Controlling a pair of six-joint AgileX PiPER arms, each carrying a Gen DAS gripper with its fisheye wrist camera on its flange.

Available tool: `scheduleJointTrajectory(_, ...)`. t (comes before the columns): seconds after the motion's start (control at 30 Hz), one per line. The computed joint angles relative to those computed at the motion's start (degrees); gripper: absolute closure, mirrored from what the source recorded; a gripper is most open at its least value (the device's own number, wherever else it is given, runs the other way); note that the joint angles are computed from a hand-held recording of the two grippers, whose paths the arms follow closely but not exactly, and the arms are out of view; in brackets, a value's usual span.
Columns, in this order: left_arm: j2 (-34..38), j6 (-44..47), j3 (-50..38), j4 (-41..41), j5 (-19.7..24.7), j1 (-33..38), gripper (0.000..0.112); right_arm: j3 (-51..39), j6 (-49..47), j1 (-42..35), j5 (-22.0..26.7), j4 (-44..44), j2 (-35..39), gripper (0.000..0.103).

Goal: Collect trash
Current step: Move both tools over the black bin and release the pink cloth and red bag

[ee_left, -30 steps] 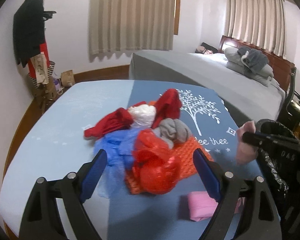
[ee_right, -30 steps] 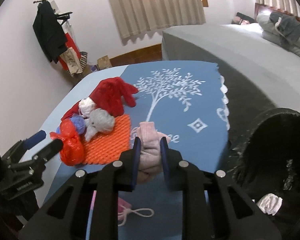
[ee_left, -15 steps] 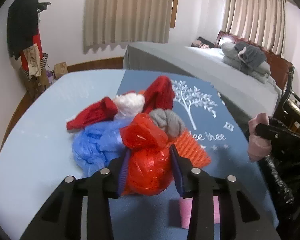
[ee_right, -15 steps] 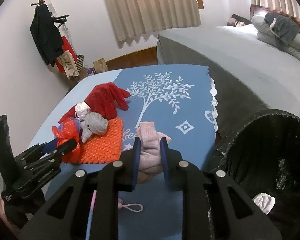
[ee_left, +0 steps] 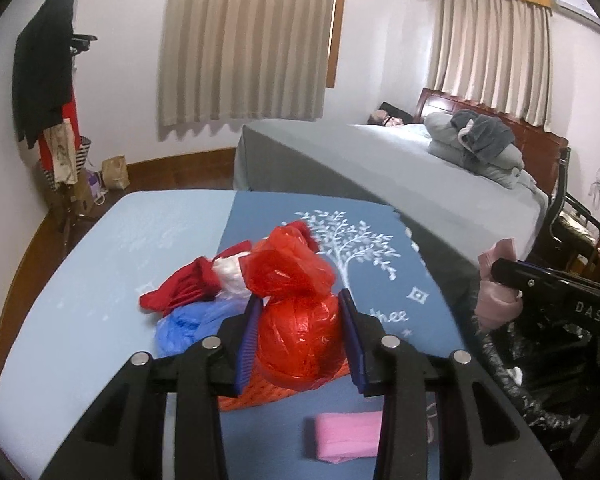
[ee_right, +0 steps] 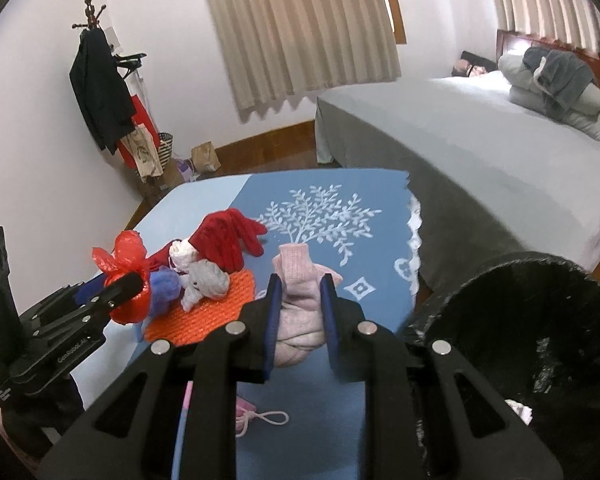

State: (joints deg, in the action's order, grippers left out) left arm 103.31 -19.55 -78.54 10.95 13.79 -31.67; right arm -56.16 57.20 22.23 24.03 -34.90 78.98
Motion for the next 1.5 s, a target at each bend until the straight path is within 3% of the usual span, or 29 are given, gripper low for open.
scheduleJointTrajectory(0.27,1.4,5.7,-3.6,-5.5,1.1,-3.4,0.075,3.9,2.6,-1.5,3.6,-2.8,-7.9,0.084)
scheduleJointTrajectory(0.6,6.7,21.7,-12.5,-20.6,4.4,-9.8,0.074,11.1,2.9,-7.6,8.0,-3.3,-18.8,0.084)
scheduleJointTrajectory(0.9,12.6,26.9,-22.3,-25.0,8.9,-15.9,0.075,17.4,-7.0,-19.8,8.8,4.4,-28.1,0.084)
scheduleJointTrajectory(1.3,20.7,31.9,-34.9,-30.5,15.7,-19.7,0.074,21.0,-19.0,-31.9,8.3,14.1,-33.5,0.083)
scheduleJointTrajectory(1.4,21.5,34.1,-36.3,-32.6,16.8,-20.4,0.062,21.4,-21.6,-34.5,8.3,16.4,-33.8,0.08)
scheduleJointTrajectory(1.47,21.1,35.1,-35.5,-33.3,16.2,-20.6,0.044,21.7,-24.2,-36.8,7.8,18.8,-34.0,0.077)
scheduleJointTrajectory(1.5,20.6,35.7,-34.3,-33.8,15.4,-20.5,0.041,21.9,-25.3,-37.8,7.6,19.6,-34.1,0.072)
